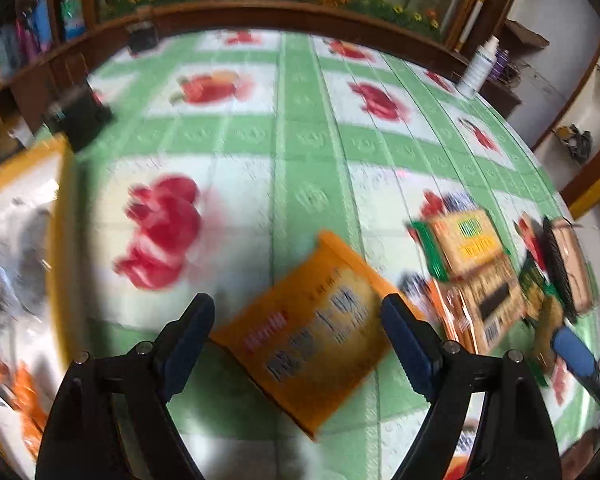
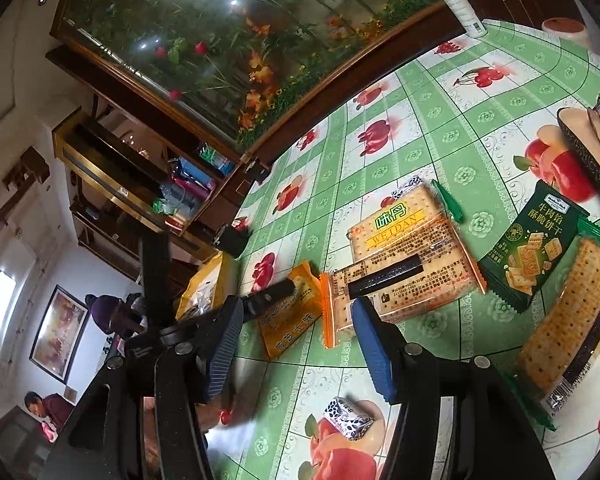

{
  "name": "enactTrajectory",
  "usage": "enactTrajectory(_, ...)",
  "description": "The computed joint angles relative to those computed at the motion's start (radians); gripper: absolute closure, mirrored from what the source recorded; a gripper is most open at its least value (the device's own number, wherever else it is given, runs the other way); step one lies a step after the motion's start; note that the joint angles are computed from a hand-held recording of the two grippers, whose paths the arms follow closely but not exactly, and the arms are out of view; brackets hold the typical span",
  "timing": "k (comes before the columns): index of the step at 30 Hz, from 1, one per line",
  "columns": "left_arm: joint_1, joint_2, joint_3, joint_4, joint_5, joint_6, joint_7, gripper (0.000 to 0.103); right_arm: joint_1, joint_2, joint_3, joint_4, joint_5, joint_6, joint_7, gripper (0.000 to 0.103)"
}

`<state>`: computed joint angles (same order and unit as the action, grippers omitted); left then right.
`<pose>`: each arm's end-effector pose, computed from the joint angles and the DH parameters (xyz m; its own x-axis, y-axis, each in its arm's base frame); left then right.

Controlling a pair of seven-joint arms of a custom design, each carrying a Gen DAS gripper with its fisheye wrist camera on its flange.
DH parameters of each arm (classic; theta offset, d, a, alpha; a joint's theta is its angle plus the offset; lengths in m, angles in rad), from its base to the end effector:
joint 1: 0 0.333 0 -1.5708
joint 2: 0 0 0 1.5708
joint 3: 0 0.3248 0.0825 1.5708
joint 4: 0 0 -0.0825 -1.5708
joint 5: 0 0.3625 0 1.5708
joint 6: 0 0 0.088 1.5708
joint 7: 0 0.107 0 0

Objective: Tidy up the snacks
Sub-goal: 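Grasp the orange biscuit bag with the left gripper while the right grasps the black-and-white packet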

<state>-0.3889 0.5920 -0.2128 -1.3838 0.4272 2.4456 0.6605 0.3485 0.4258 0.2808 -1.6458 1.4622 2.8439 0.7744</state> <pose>0.6326 -0.3865 0.4410 0.0647 -0.9825 0.1748 -0.8651 -0.1425 -0.4810 0.5965 0.3337 0.4399 0.2987 -0.6156 -0.7293 -0.8207 0.2244 -0.5255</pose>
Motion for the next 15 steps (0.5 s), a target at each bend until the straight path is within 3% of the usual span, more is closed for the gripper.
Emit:
enactTrajectory(5,-0.005,-0.051,-0.034,-0.104,0.009,0.064,0.063,0.019,-0.003,-0.004,-0.001,-0.004,0.023,-0.003,-0.013,0.041)
enactTrajectory(10,-0.061,-0.011,0.015,-0.034,0.077,-0.008,0.003,0.019,0.009,-0.003,-0.012,-0.008,-0.041,-0.012,0.035,0.040)
enactTrajectory(13,-0.090,0.017,0.050,-0.002,0.135,-0.005,-0.051,0.019,0.014,-0.001,-0.016,-0.013,-0.083,-0.003,0.065,0.040)
enactTrajectory(15,-0.109,0.012,0.074,-0.019,0.194,0.019,-0.097,0.031,0.018,-0.001,-0.023,-0.022,-0.127,-0.005,0.098,0.040)
